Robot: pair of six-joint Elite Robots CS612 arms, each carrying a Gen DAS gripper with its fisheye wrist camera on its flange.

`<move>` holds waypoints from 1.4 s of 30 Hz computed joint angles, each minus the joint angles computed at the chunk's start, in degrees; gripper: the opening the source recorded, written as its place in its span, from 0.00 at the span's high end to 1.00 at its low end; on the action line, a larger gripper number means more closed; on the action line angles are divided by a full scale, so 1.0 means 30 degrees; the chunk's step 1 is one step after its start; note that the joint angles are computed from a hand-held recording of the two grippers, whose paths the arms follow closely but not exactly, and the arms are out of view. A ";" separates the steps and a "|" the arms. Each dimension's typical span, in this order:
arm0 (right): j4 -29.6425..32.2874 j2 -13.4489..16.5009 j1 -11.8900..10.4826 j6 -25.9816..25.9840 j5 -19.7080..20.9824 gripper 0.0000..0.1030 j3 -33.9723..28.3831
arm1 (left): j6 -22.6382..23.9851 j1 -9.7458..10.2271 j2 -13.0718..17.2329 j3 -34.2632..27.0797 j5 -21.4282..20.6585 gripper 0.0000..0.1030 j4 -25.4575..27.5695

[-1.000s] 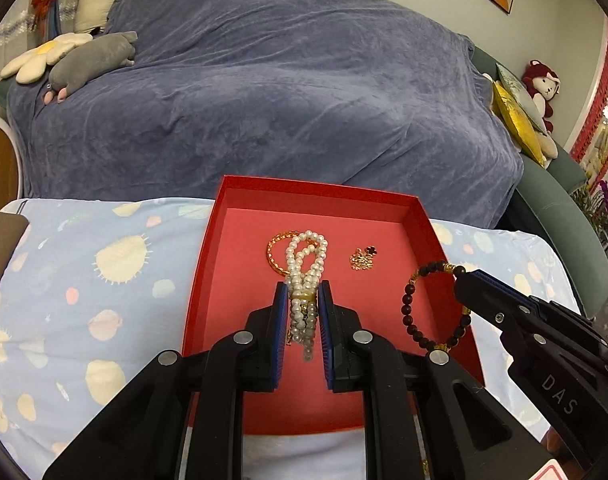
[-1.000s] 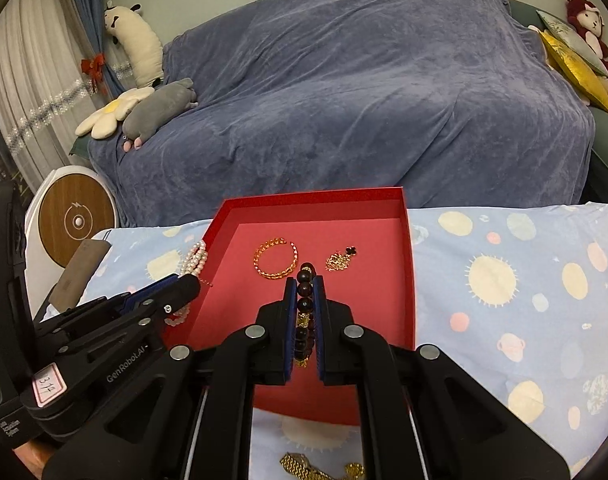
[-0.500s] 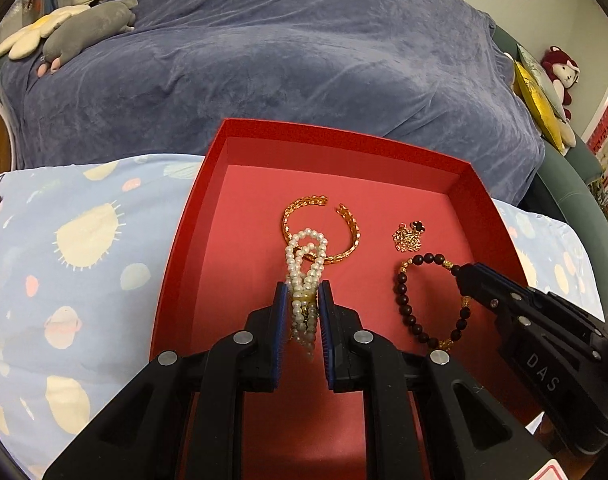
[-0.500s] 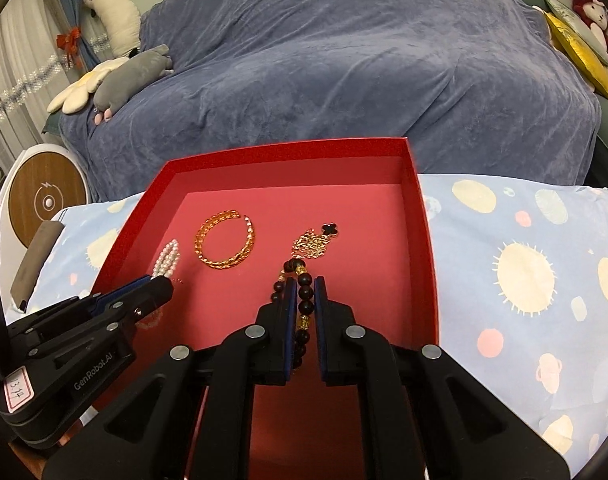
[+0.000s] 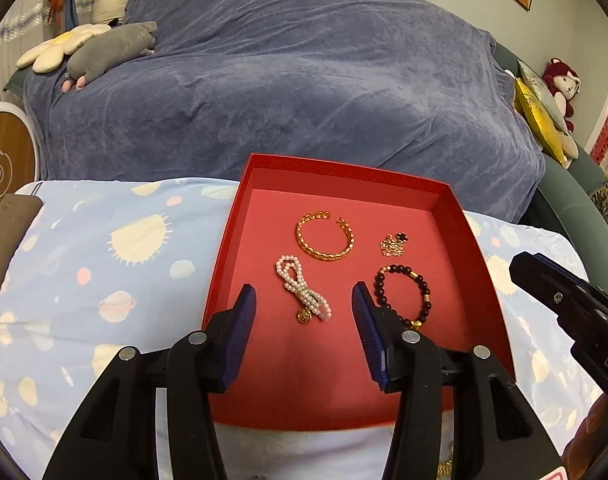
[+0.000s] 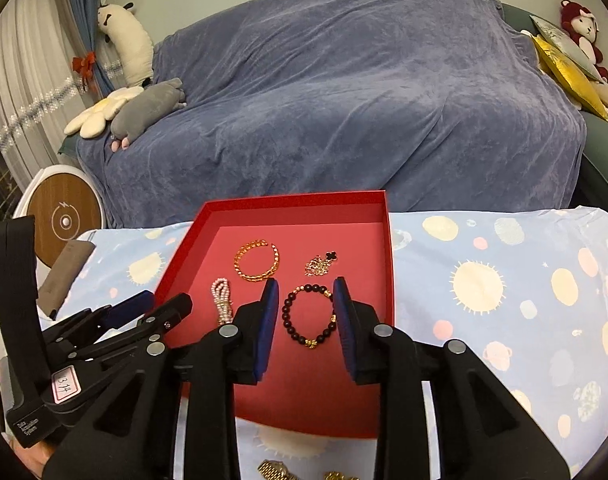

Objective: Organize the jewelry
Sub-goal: 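Withdraw both tools from the red box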

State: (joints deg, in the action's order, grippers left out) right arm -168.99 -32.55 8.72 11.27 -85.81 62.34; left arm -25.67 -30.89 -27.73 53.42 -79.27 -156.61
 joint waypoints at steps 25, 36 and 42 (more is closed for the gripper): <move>-0.2055 -0.3432 0.0088 -0.0697 -0.0054 0.59 0.7758 | -0.0827 -0.1019 -0.4030 0.8437 0.2252 0.40 -0.3030; -0.1354 -0.3335 -0.0097 -0.0777 -0.0112 0.59 0.8158 | -0.1147 -0.0569 -0.4191 0.9566 0.1176 0.39 -0.2542; -0.1226 -0.3291 0.0072 -0.1339 0.0005 0.59 0.8163 | -0.0503 -0.0644 -0.4263 1.0006 0.0621 0.39 -0.3008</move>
State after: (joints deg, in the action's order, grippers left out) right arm -172.67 -42.42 8.94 7.25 -85.80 86.83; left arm -27.18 -32.82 -40.52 83.44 -77.41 -165.64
